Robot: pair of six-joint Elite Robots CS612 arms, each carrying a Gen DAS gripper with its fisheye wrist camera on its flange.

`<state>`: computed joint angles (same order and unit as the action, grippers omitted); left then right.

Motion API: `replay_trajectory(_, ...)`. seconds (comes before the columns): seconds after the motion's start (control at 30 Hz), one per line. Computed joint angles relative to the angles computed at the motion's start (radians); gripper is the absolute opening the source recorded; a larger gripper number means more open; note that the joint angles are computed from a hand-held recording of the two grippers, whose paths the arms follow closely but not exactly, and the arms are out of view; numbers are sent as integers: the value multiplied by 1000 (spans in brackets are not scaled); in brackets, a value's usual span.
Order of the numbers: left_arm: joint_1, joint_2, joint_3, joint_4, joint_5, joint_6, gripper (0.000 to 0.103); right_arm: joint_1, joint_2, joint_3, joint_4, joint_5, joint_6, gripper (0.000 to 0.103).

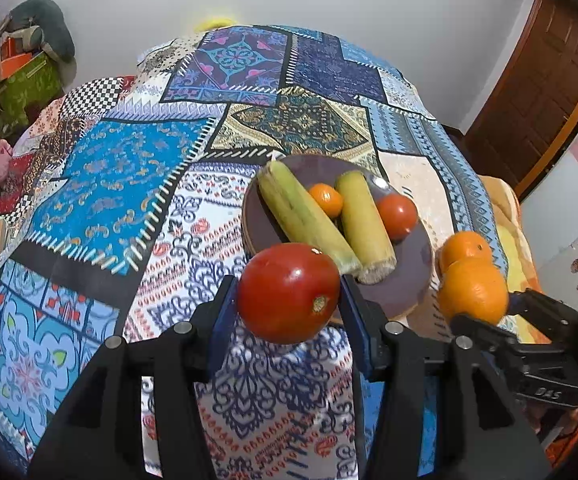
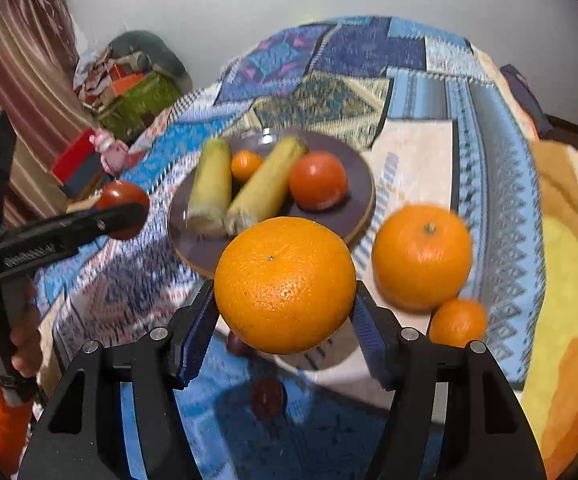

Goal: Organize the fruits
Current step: 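Carry the tomato and large orange in both tools over the purple plate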

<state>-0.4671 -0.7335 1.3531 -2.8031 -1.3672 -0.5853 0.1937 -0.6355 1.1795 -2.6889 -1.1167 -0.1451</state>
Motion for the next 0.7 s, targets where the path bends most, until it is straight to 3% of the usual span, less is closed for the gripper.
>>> replay_trajectory(0.4,30,59,-100,62,-31,-21,50,19,76,-139,59,-40,35,61)
replay_trajectory(0.7,36,79,-126,76,-45,-14,50,25,93,-168,74,-52,19,62)
